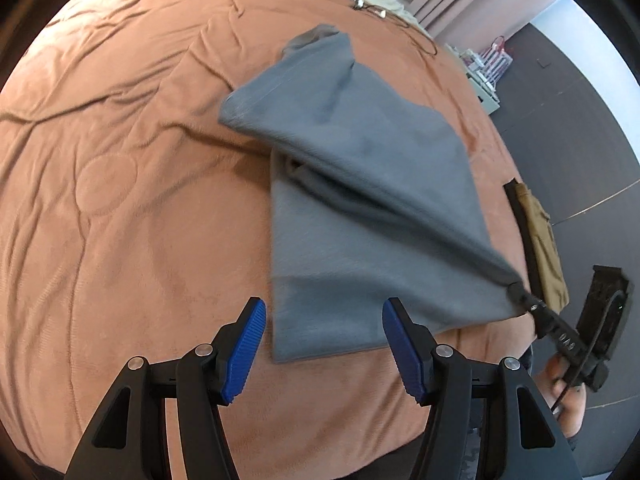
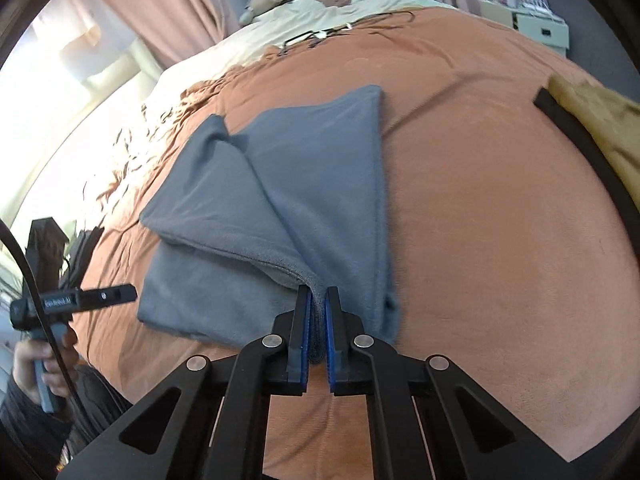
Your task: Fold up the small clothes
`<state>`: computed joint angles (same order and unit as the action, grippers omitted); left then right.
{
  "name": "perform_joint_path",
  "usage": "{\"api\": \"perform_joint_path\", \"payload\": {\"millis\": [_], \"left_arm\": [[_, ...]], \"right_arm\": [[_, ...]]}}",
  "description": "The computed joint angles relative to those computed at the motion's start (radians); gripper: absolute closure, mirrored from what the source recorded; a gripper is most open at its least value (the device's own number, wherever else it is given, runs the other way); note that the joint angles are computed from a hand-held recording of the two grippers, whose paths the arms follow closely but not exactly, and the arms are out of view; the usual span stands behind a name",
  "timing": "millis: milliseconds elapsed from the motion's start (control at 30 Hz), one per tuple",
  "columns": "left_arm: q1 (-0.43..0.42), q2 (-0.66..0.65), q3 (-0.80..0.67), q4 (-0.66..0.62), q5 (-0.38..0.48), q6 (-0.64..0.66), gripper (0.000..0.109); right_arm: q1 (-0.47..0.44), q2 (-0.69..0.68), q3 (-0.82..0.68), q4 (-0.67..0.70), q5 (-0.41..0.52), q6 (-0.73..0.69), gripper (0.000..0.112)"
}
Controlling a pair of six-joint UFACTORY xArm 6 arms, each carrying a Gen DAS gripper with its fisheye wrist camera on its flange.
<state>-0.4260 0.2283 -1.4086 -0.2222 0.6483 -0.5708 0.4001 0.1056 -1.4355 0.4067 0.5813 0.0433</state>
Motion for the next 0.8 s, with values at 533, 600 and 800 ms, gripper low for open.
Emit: {"api": "perform_joint_path", "payload": {"millis": [533, 600, 800], "left_arm": [[0.011, 0.023, 0.045, -0.16, -0.018, 0.125, 0.088], [0.014, 0.025, 0.037, -0.174, -0.004, 0.146, 0.099], [0.002, -0.001, 0.03, -0.145, 0.025, 0.179, 0.102]], "right_arm": [[-0.022, -0.043, 0.099, 0.141, -0.064, -0.049, 0.11], [-0.02, -0.058, 0.116, 0.119, -0.078, -0.036, 0.11], [-0.013, -0.048, 0.135, 0.039, -0.091, 0.034, 0.11]]}}
